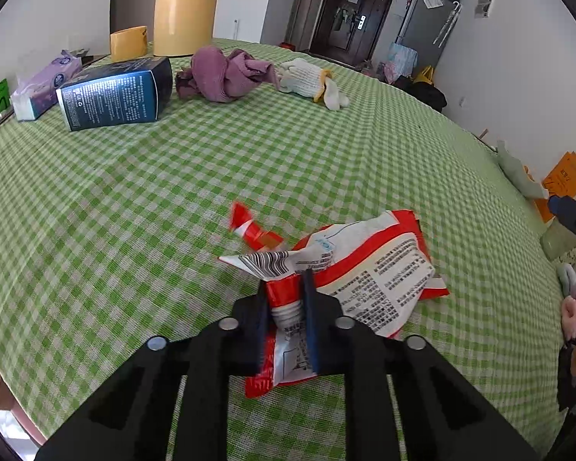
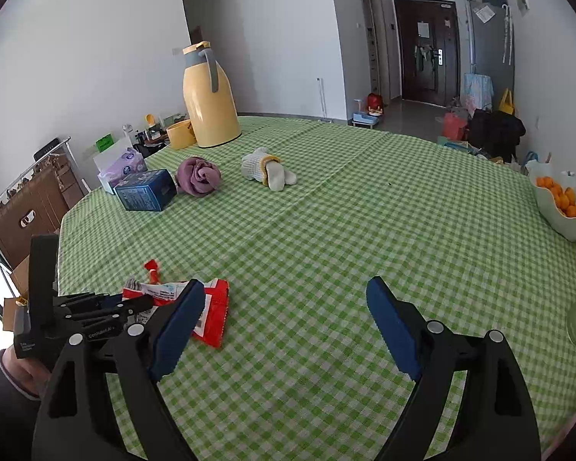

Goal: Collect trash
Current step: 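Grasp the red-white snack wrapper with the left tool while the right tool grasps the white knit glove, then carry the wrapper and glove into the box with both tools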

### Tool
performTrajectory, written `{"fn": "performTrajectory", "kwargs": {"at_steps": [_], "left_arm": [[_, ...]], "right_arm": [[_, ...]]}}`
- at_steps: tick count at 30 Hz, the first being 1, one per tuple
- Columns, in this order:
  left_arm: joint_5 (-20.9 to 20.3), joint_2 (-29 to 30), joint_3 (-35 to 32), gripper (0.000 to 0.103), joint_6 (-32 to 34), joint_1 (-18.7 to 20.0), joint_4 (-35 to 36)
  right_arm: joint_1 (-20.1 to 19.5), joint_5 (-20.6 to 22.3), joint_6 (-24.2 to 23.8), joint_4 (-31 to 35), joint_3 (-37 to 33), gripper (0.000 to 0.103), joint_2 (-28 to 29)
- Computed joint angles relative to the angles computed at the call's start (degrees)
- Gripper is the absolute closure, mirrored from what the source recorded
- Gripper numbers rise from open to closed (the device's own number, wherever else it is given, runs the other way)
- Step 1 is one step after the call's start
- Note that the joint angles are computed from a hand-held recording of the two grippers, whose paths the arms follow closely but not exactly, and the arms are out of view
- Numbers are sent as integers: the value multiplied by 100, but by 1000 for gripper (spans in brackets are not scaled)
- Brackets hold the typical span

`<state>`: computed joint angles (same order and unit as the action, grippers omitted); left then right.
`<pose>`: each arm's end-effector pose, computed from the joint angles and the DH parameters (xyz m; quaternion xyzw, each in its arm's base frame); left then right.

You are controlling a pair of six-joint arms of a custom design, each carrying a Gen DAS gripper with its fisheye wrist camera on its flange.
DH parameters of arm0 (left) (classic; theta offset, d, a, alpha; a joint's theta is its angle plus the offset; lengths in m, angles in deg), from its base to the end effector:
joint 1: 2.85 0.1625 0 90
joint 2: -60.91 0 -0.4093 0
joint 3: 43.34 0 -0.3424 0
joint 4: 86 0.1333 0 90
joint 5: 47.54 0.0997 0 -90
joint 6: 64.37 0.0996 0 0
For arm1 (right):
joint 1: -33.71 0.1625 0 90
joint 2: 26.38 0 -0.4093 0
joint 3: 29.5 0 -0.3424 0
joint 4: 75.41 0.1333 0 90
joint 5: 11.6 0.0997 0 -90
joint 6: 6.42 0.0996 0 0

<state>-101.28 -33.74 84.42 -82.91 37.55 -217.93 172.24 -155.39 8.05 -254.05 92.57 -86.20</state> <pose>-0.1530 -0.3826 0.3193 0.2306 0.9194 -0.2343 0.2161 0.3952 -0.2786 0.2049 0.1556 -0.8605 0.4037 0.2691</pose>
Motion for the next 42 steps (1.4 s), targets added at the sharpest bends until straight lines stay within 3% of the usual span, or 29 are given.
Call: {"fn": "performTrajectory", "kwargs": {"at_steps": [4,9,13,16,19,21,23,24,26,29,42], "left_arm": [[90,-160,-63,99,224,-146,-145],[320,-621,-319,100,524,-344,-308],[556,-808,-620,100,655,-225,-340],[781,-941,-796,100,786,-102,-346],[1039,-1032,-965,100,849,7,-259],[1256,-1112,-1059,100,796,35,-122],[1408,-1184,-1098,100,803,28,12],[1491,-1223,-1091,100,818,30,11],[1580,-1300,-1084,100,819,37,48],[1605,-1362,-1095,100,781,45,92],[1900,-2155,-929,100,-53,-903,1192]], "right_arm": [[-211,56,-143,223,-360,20,173],[-693,312,-1044,24,-1190,20,695],[-1183,607,-1796,182,-2305,20,1397],[-1519,702,-2144,427,-3237,31,1993],[-1765,716,-2129,958,-4102,35,2504],[-1928,1004,-1927,1337,-4469,37,2664],[-2050,1166,-1699,1589,-4751,55,2809],[-2071,1236,-1596,1608,-4785,56,2821],[-2085,1412,-1377,1641,-4707,74,2741],[-1991,1285,-1395,1530,-4475,89,2611],[-996,278,-1442,221,-2341,90,1238]]}}
